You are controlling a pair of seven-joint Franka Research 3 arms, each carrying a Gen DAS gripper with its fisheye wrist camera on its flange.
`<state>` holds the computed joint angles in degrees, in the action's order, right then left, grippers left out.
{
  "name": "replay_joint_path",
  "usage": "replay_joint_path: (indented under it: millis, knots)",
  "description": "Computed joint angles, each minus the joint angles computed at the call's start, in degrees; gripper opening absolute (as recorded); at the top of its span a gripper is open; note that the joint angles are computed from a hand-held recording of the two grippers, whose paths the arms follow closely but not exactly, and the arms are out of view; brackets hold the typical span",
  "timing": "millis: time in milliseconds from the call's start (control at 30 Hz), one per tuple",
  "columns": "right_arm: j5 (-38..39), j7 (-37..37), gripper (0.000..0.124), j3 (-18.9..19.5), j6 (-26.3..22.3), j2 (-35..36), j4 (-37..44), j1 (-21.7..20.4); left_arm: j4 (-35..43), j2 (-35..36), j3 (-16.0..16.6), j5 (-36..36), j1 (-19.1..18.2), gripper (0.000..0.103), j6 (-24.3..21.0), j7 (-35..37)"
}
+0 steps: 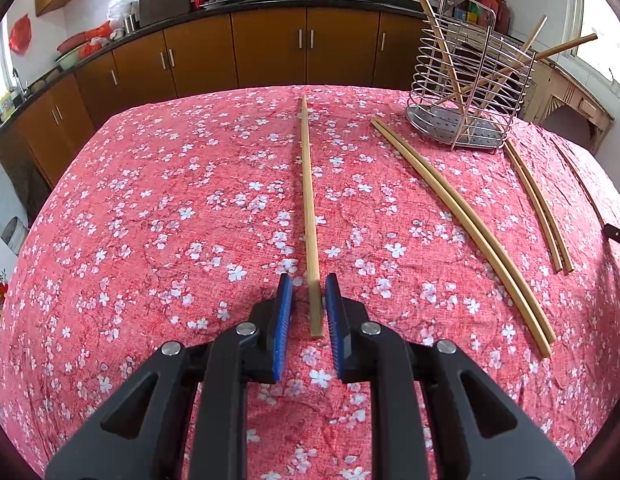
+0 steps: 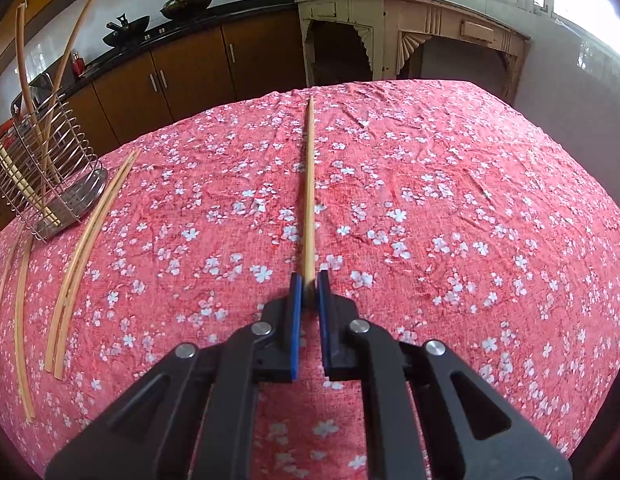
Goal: Organize utensils
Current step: 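Lower both tools and grasp a wooden chopstick with each gripper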
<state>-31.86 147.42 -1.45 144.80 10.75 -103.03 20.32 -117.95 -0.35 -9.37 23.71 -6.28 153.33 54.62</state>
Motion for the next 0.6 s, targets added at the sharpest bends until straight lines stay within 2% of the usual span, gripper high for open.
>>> replay_joint_path:
  millis: [267,500,600]
  knots:
    - [0.5,-0.1,0.01,-0.1,0.9,-0.2,-0.5,-0.2,-1.7,-0.8,0.4,-5.7,0.5,0.018,2.9,3.4]
    - [0.6,0.0,0.01,-0.1,1.1,-0.2,-0.6,-0.2,-0.3,-0.2,-0.1,-0.6,0.2,0.019,0.4,0.6]
    - [0.6,0.0,0.01,-0.1,1.1,-0.2,-0.6,-0.2,0.3,0.2,-0.3,1.0,-0.2,0.026,-0.6,0.5]
